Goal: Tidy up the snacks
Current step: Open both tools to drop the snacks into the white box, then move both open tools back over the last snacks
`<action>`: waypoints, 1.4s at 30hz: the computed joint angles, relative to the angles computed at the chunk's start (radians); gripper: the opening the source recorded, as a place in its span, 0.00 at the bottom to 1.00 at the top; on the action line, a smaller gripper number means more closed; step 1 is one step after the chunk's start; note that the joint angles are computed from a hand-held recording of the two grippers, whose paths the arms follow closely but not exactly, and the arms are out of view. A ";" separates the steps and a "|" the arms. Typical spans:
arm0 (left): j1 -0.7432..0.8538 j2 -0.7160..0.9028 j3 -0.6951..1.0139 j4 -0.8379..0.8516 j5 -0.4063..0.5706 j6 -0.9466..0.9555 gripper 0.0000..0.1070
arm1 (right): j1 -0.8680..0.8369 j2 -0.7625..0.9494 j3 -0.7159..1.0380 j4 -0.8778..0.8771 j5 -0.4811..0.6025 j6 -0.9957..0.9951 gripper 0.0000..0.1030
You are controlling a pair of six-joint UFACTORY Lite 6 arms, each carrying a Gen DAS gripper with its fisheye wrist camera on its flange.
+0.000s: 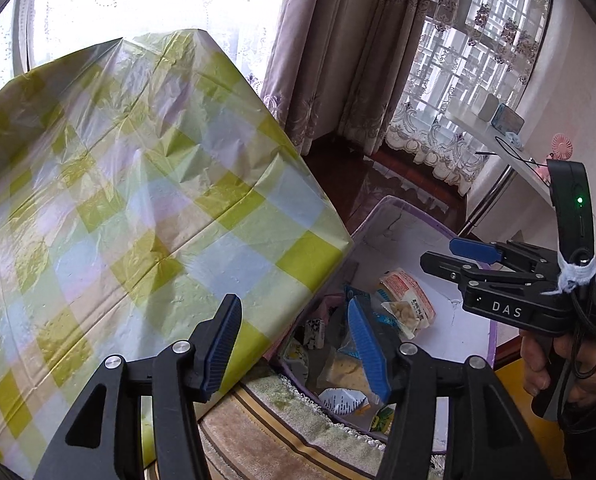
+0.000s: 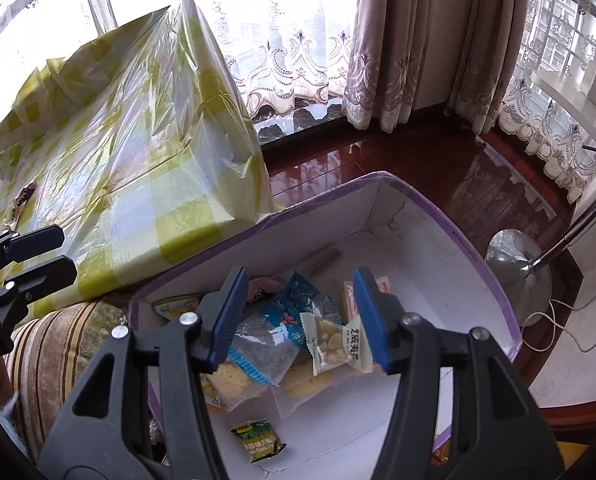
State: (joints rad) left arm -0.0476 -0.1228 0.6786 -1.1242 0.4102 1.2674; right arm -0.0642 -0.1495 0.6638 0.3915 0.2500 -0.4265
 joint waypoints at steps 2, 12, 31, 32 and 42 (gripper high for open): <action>0.032 -0.002 0.003 -0.007 0.000 0.015 0.53 | 0.032 0.005 0.012 -0.026 -0.003 0.040 0.57; 0.310 0.034 0.051 -0.042 0.087 0.135 0.53 | 0.290 0.064 0.126 -0.330 -0.010 0.438 0.57; 0.951 0.501 0.516 -0.012 0.170 0.194 0.57 | 0.628 0.383 0.493 -0.547 0.034 0.839 0.59; 0.971 0.531 0.550 -0.010 0.172 0.185 0.57 | 0.641 0.404 0.520 -0.551 0.039 0.848 0.59; 1.011 0.804 0.847 0.123 0.138 0.035 0.60 | 0.734 0.609 0.778 -0.500 0.066 0.840 0.60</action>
State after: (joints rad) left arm 0.9637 0.6814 1.5251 -1.0010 0.5481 1.3024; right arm 0.6695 0.4591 1.4420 -0.1085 0.3155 0.4130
